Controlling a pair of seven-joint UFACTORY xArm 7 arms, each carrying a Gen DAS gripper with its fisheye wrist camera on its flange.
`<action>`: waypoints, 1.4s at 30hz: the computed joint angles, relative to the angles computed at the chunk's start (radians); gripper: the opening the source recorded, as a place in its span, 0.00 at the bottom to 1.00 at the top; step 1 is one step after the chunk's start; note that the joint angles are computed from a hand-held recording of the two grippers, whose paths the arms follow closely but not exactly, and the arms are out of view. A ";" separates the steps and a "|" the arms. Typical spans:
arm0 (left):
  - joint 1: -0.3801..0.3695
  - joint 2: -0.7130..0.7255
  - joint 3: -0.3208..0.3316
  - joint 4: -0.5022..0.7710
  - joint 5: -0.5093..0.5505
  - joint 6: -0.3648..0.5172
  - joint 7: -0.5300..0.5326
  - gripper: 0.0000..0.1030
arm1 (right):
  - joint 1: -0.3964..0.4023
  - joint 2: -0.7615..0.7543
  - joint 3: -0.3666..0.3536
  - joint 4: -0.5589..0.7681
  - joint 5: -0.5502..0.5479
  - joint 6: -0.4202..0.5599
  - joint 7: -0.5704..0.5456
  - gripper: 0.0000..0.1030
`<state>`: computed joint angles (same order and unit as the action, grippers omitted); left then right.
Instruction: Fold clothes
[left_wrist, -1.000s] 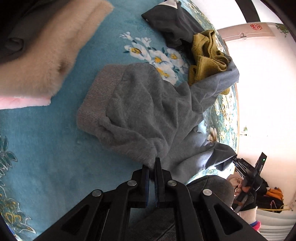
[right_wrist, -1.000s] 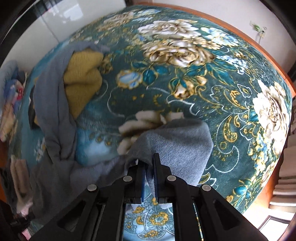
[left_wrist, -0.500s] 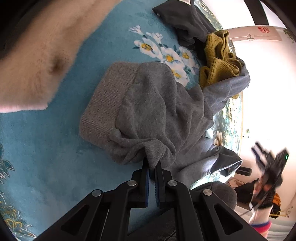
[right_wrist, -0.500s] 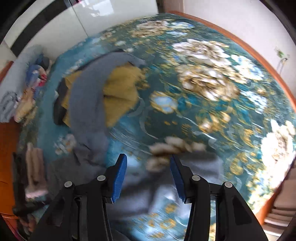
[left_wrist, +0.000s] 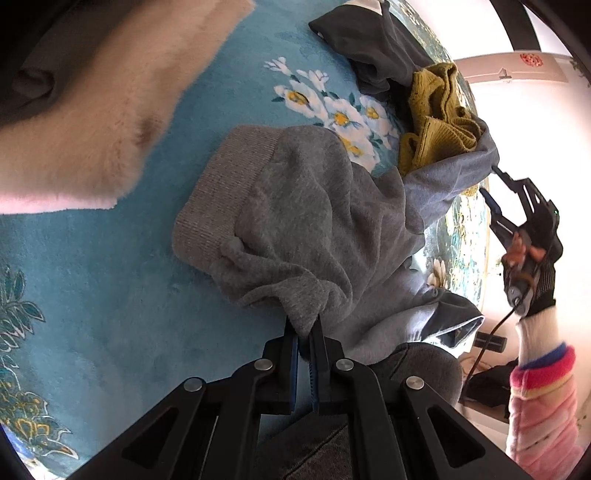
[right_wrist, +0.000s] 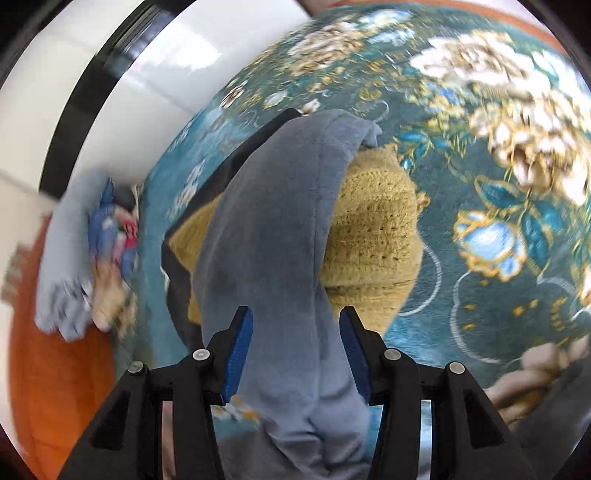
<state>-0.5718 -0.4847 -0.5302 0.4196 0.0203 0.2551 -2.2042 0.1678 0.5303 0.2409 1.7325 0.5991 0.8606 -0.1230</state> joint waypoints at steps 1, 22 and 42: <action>-0.007 0.002 0.011 0.003 -0.002 0.005 0.012 0.06 | -0.006 0.015 0.009 0.012 0.024 0.006 0.010 0.49; 0.081 -0.037 -0.055 0.044 0.087 0.041 0.003 0.06 | -0.197 -0.333 -0.031 -0.194 0.525 0.040 -0.379 0.03; 0.166 0.041 -0.131 0.117 0.199 -0.010 -0.038 0.05 | -0.129 -0.526 -0.237 -0.509 0.487 0.077 -0.417 0.03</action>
